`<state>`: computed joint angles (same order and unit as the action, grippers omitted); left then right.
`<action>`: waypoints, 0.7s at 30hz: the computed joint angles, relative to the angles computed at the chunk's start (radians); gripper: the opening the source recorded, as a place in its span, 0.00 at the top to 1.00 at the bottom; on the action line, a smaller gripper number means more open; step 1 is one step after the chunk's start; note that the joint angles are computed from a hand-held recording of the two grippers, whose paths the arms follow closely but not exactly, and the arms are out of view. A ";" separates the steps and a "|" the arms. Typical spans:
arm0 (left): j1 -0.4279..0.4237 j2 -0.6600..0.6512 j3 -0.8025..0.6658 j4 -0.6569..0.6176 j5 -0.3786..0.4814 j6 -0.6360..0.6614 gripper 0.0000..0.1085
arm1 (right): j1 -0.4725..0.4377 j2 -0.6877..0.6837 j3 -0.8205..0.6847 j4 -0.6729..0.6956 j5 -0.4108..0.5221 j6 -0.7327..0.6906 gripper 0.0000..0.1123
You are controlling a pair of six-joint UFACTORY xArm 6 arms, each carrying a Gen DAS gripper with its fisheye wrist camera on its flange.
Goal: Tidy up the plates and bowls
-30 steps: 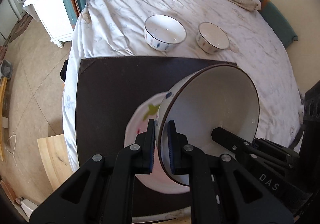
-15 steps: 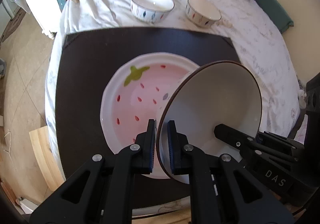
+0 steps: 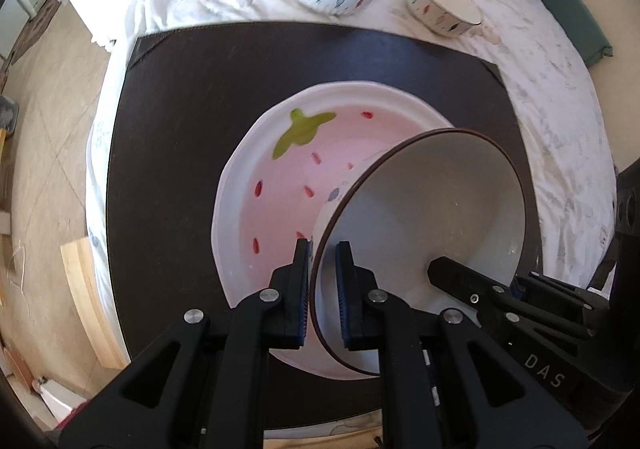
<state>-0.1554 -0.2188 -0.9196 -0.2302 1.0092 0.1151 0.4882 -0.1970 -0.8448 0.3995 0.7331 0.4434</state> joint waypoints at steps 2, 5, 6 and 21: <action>0.009 0.018 -0.009 -0.003 0.030 -0.015 0.91 | -0.001 0.017 -0.009 0.030 0.012 -0.016 0.86; 0.008 0.025 -0.007 0.000 0.032 -0.011 0.91 | -0.007 0.027 -0.004 0.070 0.023 -0.024 0.86; 0.007 0.029 -0.009 -0.001 0.034 -0.012 0.91 | -0.007 0.032 -0.007 0.068 0.026 -0.025 0.86; 0.038 0.048 -0.032 -0.049 0.052 -0.031 0.91 | -0.037 0.046 0.003 0.217 0.030 -0.121 0.75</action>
<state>-0.1176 -0.1712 -0.9521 -0.2793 1.0613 0.0839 0.4512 -0.1506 -0.8420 0.6160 0.7629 0.3228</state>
